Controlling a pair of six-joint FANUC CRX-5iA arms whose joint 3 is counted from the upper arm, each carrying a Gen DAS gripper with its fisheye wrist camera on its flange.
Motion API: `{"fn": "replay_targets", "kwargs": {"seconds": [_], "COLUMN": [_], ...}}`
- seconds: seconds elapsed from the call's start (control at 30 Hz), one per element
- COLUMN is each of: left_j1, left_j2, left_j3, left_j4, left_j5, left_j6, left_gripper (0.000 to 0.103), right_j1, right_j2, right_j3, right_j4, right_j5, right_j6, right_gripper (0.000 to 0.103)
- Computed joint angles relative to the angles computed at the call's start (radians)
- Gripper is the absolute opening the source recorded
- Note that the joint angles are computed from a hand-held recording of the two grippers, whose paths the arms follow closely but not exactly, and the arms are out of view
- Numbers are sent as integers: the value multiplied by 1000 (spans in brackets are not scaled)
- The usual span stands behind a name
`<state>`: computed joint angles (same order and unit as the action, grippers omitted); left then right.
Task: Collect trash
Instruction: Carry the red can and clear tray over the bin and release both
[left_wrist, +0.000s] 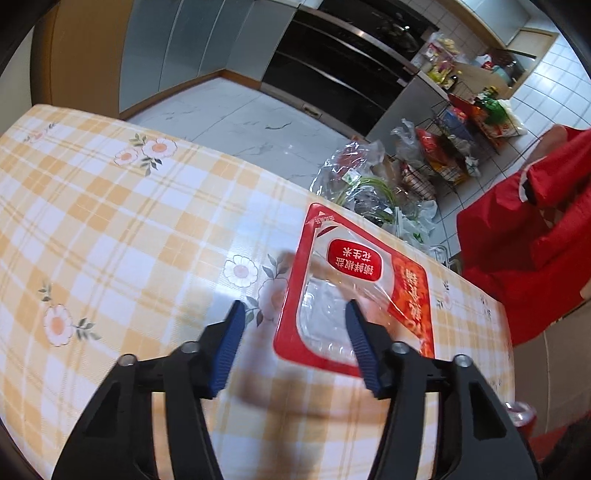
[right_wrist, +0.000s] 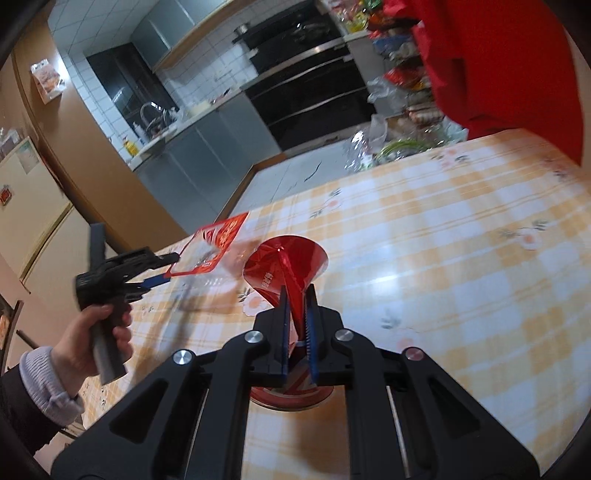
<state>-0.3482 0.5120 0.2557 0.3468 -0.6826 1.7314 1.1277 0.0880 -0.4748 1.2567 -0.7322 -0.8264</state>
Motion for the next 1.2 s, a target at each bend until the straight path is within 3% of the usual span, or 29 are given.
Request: {"fn": "replay_targets", "kwargs": {"seconds": [0.03,0.07,0.1,0.2,0.33,0.53,0.77,1.03,1.2], "left_j1": [-2,-3,-3,-9,-11,-17,15,105,165], "left_j2": [9,14,17,-10,-77,-259,-534,-916,-1096], "left_j3": [15,24,26,-4,-53,-190,-430,-681,-757], "left_j4": [-17,-29,-28,-46,-81,-130,-59,16,18], "left_j5": [-7,-16,-21,3,12,31,35,-71,-164], "left_j6": [19,34,36,14,-15,-130,-260,-291,-299], "left_gripper": [39,24,19,15,14,9,9,9,9], "right_j1": [13,34,44,94,152,240,353,467,526], "right_j2": [-9,-21,-28,-41,-45,-14,32,78,124], "right_j3": [-8,-18,-24,-30,-31,11,97,194,279], "right_j4": [-5,-13,-18,-49,-55,-57,-86,-113,-152], "right_j5": [-17,-45,-58,-124,-190,-267,-368,-457,-498], "right_j6": [-1,-1,0,12,-13,-34,-37,-28,18], "right_gripper": [11,11,11,11,11,11,11,11,11]}}
